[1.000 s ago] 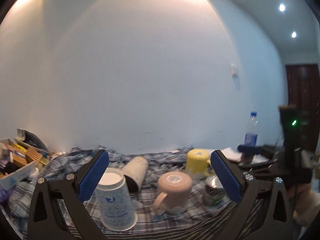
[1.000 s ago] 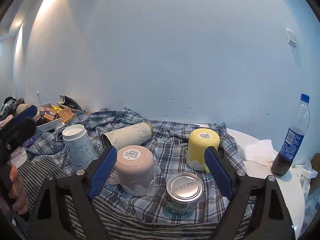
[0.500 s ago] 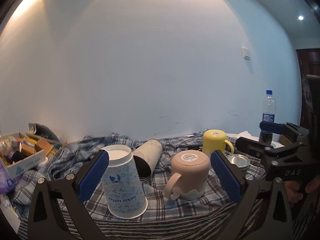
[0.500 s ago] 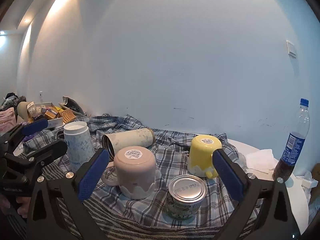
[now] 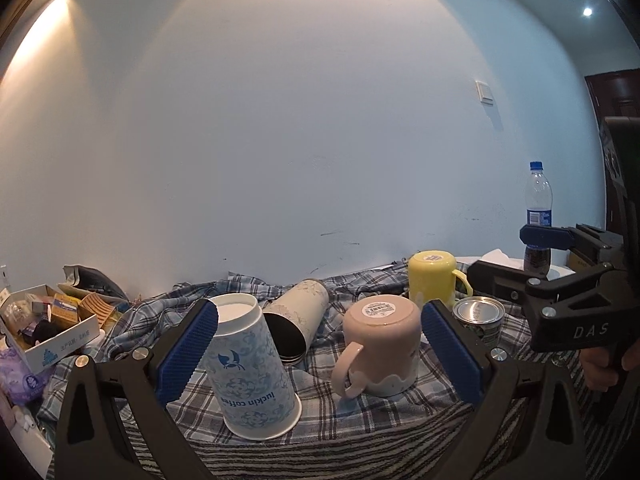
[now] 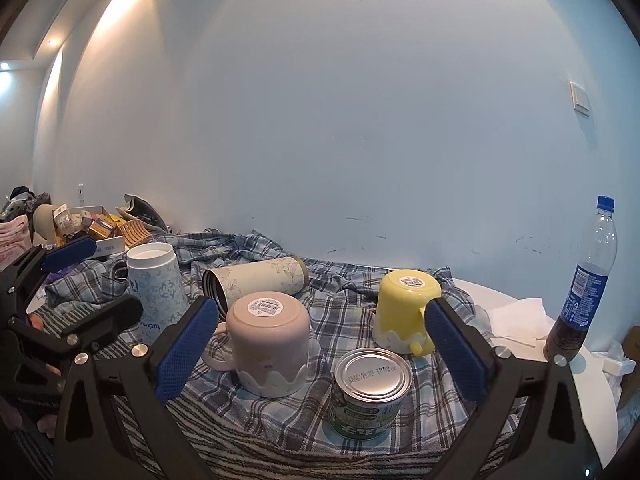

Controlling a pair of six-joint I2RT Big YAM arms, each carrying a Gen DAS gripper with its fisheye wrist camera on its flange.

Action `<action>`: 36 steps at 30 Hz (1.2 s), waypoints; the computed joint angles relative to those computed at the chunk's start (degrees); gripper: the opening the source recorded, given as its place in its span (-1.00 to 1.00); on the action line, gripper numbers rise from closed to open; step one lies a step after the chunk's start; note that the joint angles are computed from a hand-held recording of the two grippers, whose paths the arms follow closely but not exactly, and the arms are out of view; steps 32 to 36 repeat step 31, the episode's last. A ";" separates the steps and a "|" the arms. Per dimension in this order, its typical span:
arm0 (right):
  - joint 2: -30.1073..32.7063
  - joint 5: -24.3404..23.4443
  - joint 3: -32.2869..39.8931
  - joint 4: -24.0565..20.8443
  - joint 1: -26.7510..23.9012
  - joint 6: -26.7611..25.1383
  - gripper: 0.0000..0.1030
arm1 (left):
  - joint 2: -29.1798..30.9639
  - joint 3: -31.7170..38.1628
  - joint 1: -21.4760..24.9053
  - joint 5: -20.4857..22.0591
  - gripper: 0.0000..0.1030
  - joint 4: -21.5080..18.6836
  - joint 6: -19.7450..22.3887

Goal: Flip cup upside down

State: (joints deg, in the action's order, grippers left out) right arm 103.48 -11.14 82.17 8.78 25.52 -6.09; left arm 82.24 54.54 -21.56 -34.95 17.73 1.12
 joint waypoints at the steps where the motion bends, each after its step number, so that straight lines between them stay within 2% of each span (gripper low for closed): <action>1: 0.09 0.16 0.17 -0.35 0.04 -0.11 1.00 | -0.11 -0.09 0.09 -0.03 1.00 0.03 -0.26; 10: 0.56 0.49 0.94 -1.54 0.08 -0.41 1.00 | -0.99 -0.58 0.78 0.51 1.00 -0.41 -2.17; 16: 0.77 0.55 1.25 -1.99 0.11 -0.74 1.00 | -0.81 -0.67 0.33 -0.73 1.00 0.47 -0.92; 23: 0.78 0.56 1.27 -1.97 0.14 -0.67 1.00 | -1.10 -0.70 0.78 0.09 1.00 -0.37 -2.36; 36: 0.77 0.47 1.17 -1.74 0.11 -0.73 1.00 | -0.82 -0.60 0.47 0.09 1.00 -0.25 -1.44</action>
